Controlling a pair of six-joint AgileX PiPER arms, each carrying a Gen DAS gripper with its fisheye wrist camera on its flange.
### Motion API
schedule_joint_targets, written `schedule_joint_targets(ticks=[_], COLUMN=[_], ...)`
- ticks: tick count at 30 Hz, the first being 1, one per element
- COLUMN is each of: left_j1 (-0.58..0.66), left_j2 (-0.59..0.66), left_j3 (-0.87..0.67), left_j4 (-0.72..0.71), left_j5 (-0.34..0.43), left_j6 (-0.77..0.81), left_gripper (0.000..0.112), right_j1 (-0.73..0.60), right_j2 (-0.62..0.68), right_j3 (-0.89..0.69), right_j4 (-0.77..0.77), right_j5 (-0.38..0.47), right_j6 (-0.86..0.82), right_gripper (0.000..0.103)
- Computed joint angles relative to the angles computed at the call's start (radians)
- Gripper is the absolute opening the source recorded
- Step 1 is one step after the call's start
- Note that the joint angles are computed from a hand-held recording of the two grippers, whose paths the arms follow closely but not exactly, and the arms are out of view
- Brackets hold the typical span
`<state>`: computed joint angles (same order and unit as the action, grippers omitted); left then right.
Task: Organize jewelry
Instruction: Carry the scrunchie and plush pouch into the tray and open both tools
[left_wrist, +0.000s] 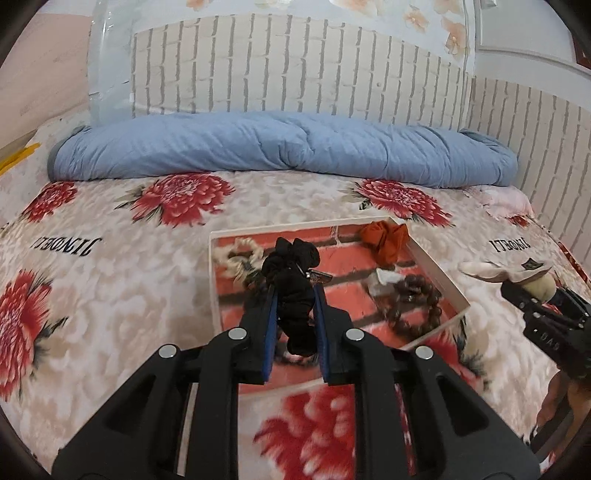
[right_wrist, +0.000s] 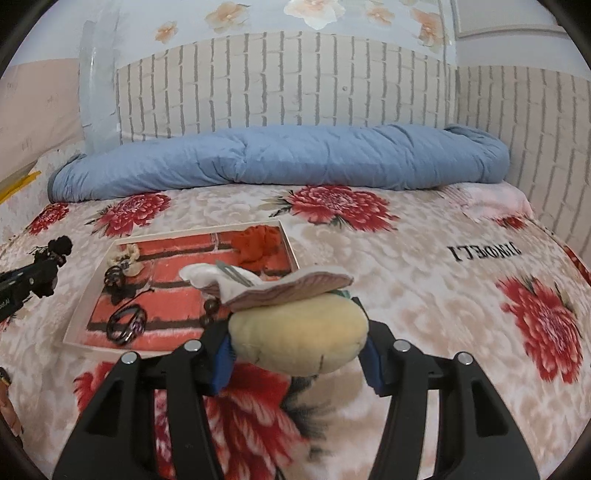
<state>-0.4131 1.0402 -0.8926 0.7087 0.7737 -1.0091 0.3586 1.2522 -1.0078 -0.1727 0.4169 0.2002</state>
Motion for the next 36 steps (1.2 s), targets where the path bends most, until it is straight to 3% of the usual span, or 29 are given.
schedule_joint_targets(ticks=[11,21,24,36], left_j1=[0.122,0.225,0.273,0.285], left_j2=[0.223,0.372,0.412,0.486], left_j3=[-0.077,-0.138,-0.159,-0.191], left_j4=[0.063,0.099,0.007,-0.024], left_j5=[-0.169,-0.252,-0.287,-0.281], left_j6=[-0.001,0.009,0.096,0.136], left_gripper=[0.017,0.017,0.017,0.018], right_j1=[0.083,0.074,0.073,0.065], right_j2=[0.240,0.447,0.483,0.573], right_j3=[-0.138,-0.323,-0.354,-0.428], right_j4=[-0.233,-0.141,-0.143,-0.165], right_j5=[-0.074,-0.084,-0.083,-0.053], right_j6=[0.209,0.125,0.123,0.136], right_gripper=[0.055,0.055,0.055,0.056])
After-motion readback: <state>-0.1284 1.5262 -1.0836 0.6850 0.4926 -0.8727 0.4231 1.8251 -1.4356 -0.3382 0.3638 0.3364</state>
